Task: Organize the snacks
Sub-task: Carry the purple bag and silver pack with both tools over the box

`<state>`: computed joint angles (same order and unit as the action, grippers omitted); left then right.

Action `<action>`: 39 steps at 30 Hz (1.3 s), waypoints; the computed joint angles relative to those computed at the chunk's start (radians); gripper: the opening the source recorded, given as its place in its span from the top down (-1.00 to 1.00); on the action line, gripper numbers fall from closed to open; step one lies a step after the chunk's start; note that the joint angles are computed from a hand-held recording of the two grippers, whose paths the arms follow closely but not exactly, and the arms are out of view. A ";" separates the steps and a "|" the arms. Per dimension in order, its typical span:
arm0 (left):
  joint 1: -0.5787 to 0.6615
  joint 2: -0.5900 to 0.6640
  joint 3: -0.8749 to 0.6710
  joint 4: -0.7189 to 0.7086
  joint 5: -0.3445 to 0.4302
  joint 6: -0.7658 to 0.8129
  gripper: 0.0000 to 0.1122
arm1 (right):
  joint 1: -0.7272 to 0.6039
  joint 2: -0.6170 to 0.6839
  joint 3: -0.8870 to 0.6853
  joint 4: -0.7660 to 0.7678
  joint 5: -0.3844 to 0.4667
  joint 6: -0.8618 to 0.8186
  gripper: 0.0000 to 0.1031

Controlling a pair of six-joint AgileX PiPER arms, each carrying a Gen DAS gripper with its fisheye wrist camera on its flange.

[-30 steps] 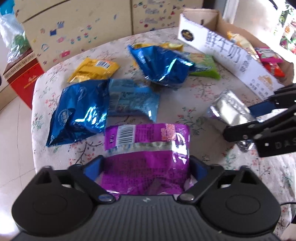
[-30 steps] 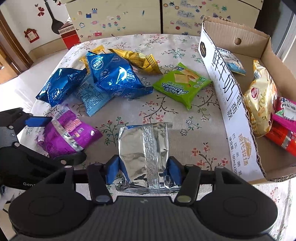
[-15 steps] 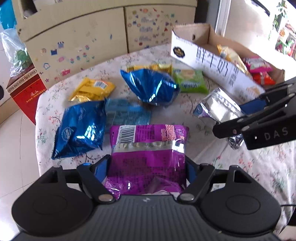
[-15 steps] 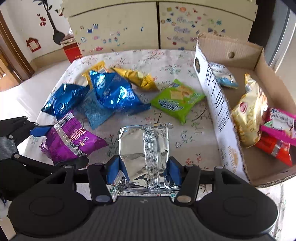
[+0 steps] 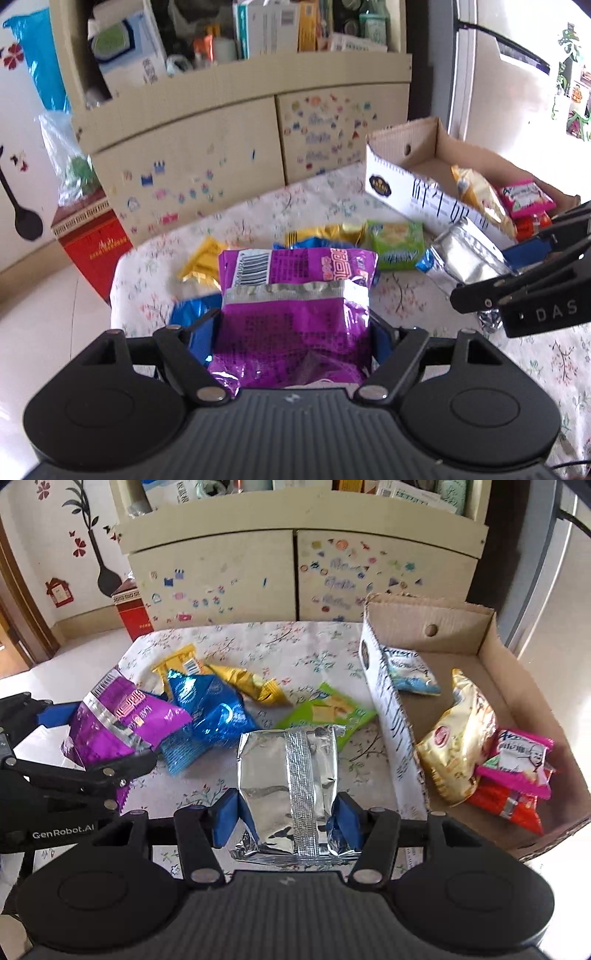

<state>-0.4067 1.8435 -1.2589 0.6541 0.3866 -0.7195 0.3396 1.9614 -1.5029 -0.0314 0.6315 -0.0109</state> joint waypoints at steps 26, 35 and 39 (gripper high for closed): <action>-0.102 0.084 -0.172 0.319 0.058 -0.333 -0.41 | -0.087 -0.123 0.050 -0.131 -0.113 0.114 -0.22; -0.133 0.155 -0.314 0.232 0.058 -0.251 -0.41 | -0.214 -0.153 0.016 -0.096 -0.140 0.214 -0.22; -0.143 0.209 -0.416 0.122 0.061 -0.135 -0.41 | -0.244 -0.158 0.019 -0.069 -0.140 0.247 -0.22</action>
